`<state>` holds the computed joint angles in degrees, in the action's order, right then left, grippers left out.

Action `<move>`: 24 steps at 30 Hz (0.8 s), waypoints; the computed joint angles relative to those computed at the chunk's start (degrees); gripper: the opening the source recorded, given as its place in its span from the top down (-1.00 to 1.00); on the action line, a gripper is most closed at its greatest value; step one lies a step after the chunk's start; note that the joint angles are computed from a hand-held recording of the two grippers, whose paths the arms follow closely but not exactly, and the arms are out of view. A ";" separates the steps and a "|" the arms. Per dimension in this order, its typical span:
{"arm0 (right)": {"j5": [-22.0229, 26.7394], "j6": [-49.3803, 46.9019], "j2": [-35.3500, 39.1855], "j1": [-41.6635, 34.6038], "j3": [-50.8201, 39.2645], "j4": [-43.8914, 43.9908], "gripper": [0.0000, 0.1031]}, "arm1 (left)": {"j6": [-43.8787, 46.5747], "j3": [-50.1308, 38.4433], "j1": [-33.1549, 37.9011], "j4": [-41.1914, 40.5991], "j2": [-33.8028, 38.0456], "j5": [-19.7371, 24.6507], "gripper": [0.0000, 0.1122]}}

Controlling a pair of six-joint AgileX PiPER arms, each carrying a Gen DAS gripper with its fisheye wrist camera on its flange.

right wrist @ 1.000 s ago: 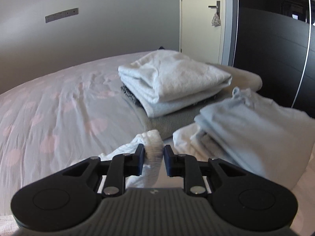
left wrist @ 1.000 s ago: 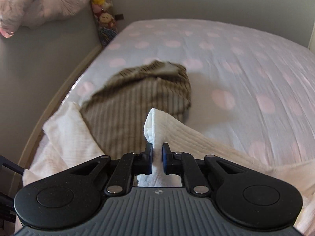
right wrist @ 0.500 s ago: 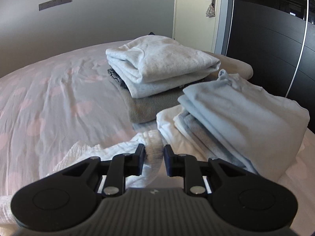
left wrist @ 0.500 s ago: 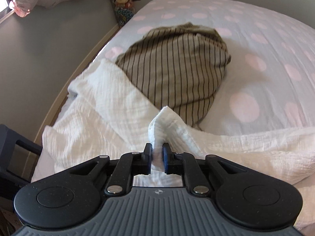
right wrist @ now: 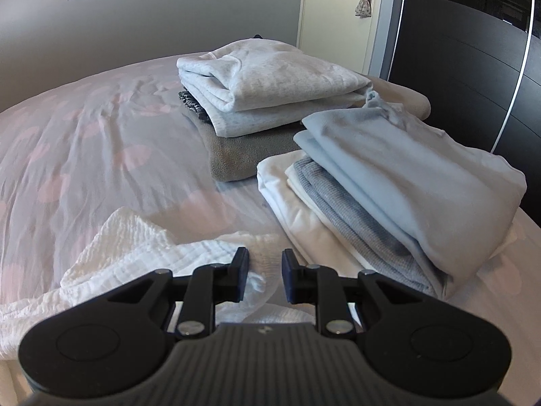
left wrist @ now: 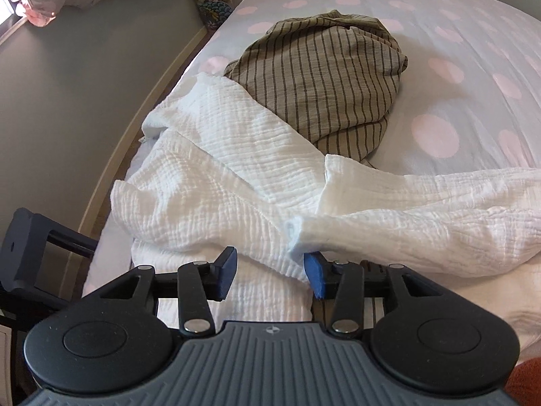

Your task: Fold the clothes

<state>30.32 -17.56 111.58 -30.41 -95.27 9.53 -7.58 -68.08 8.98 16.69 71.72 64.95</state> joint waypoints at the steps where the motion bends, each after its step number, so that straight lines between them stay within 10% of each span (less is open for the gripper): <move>1: 0.48 -0.70 0.10 -0.05 -0.49 0.24 0.53 | 1.74 -0.57 0.05 -0.46 -0.49 0.56 0.19; 11: 3.11 -5.28 -0.44 0.04 -1.95 2.49 0.52 | 8.99 -8.67 2.41 -7.48 -0.55 4.44 0.12; 24: 8.32 -10.22 -1.69 2.03 -7.54 2.89 -0.14 | 9.01 -10.52 1.59 -10.25 3.43 -2.04 0.00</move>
